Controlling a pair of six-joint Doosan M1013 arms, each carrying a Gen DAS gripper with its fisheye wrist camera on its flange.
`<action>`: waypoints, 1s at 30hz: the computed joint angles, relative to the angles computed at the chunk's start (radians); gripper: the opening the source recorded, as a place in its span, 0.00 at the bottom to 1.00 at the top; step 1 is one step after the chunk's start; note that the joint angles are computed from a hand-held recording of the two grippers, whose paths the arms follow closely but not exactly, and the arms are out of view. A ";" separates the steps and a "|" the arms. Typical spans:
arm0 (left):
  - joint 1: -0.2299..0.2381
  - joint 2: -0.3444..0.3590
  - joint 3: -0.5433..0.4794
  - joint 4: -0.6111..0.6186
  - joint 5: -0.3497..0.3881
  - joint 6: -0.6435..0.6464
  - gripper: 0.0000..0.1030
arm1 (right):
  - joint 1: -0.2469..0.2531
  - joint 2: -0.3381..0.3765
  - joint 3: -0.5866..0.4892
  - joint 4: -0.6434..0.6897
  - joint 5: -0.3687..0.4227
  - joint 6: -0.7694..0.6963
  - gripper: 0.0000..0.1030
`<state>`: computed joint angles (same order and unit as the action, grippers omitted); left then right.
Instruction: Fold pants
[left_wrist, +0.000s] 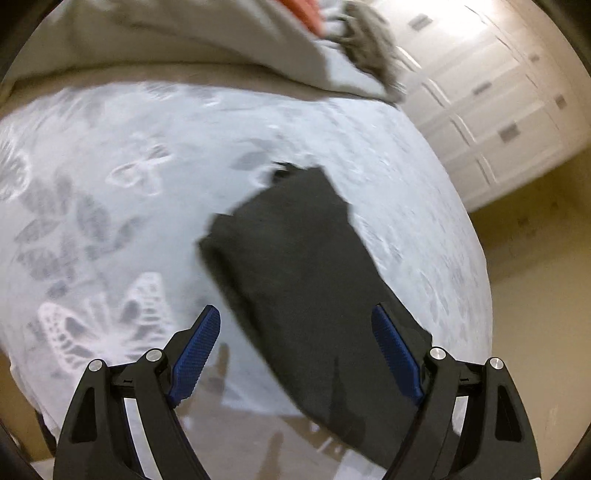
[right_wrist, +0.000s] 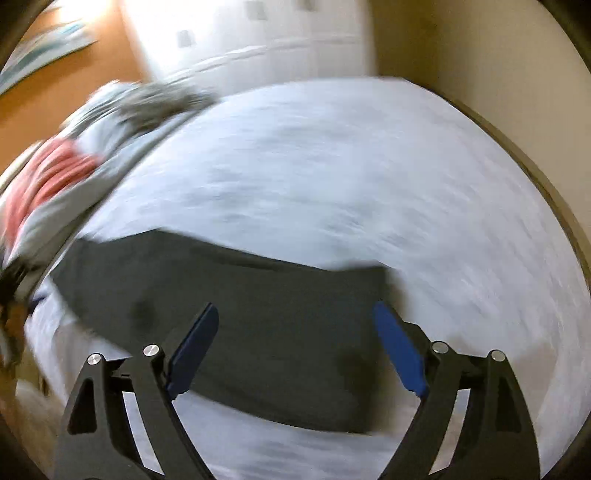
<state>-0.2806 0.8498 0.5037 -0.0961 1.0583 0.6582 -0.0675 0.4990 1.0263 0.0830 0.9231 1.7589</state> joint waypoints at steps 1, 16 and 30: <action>0.002 -0.001 0.006 0.007 0.007 -0.025 0.79 | -0.012 0.010 -0.005 0.018 0.047 0.034 0.81; 0.006 0.107 -0.123 -0.068 0.017 -0.065 0.28 | -0.013 0.052 -0.017 0.169 0.115 -0.051 0.18; 0.011 0.059 -0.024 -0.324 0.059 0.093 0.09 | -0.066 0.003 0.017 0.086 0.247 0.027 0.24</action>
